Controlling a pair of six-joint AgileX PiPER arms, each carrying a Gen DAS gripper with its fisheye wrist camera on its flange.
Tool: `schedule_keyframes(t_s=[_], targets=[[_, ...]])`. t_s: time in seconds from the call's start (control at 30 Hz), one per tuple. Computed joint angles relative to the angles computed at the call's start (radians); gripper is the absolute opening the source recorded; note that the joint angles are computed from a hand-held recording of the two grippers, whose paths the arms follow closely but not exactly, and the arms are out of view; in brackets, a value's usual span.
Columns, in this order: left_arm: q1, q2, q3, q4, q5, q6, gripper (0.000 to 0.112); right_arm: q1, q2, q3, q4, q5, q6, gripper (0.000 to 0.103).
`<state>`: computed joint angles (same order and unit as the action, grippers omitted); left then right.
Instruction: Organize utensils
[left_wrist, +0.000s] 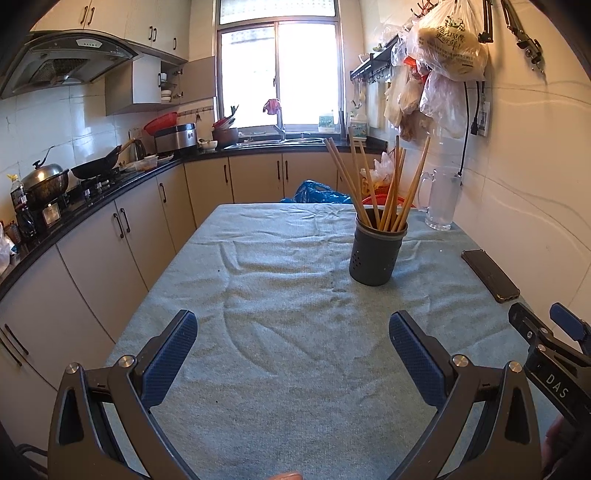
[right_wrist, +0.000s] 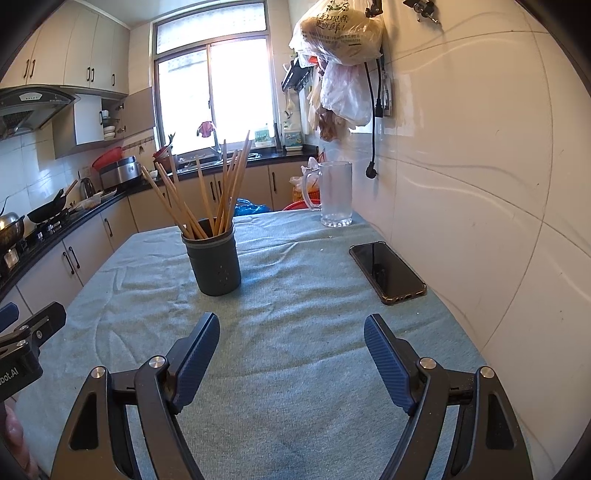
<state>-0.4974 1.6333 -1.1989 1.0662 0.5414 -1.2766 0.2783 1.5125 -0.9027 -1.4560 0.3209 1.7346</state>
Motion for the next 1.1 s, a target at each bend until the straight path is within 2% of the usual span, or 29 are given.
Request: schedule_keyframes(t_s=[1.1], targets=[[0.002,0.016,-0.010,-0.062,-0.009,0.057,0.103,-0.005,0.027,-0.010,0.011,-0.023,-0.023,0.086]])
